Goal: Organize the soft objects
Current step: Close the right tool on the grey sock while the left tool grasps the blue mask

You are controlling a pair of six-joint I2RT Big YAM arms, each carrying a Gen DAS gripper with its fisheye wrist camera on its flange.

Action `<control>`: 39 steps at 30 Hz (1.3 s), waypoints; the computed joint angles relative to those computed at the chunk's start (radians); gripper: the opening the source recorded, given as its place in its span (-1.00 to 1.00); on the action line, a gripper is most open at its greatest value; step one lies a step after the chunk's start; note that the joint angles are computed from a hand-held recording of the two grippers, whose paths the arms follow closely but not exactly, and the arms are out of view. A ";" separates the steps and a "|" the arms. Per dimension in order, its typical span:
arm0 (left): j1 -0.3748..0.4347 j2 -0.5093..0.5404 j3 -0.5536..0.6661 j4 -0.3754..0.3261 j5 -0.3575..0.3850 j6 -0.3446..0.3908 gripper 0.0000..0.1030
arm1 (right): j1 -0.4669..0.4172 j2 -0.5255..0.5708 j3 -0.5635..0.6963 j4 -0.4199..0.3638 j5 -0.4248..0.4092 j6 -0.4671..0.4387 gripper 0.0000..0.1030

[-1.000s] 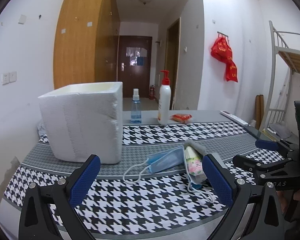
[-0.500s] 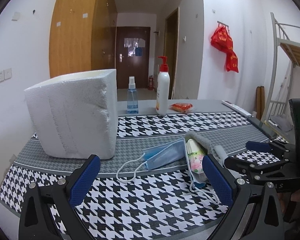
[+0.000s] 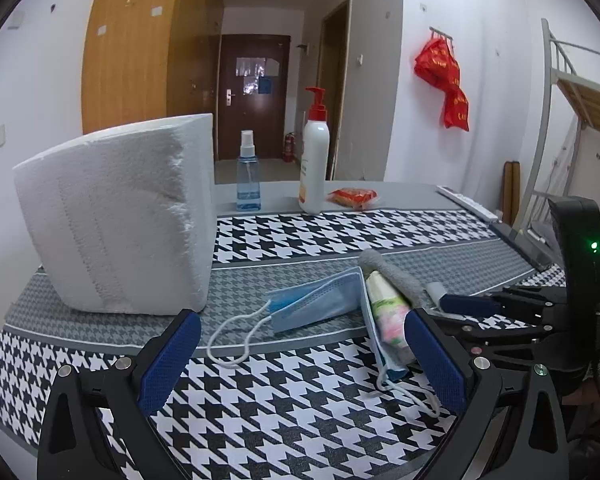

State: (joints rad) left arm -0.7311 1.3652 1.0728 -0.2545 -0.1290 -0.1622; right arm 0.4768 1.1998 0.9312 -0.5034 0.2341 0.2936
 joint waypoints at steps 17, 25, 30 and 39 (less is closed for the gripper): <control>0.000 0.125 0.122 -0.132 0.083 -0.015 0.66 | -0.035 0.020 0.017 -0.034 -0.056 -0.009 -0.26; 0.001 0.170 0.177 -0.212 0.121 -0.033 0.19 | -0.043 0.011 0.008 -0.034 -0.072 -0.004 -0.26; -0.003 0.192 0.205 -0.253 0.137 -0.016 -0.04 | -0.039 0.011 0.006 -0.032 -0.068 0.003 -0.26; -0.001 0.205 0.219 -0.271 0.160 -0.022 -0.83 | -0.028 0.018 0.023 -0.057 -0.039 -0.004 -0.26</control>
State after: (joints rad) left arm -0.7325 1.5699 1.2922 -0.5256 0.0309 -0.1846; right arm 0.4490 1.2180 0.9540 -0.5605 0.1950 0.2898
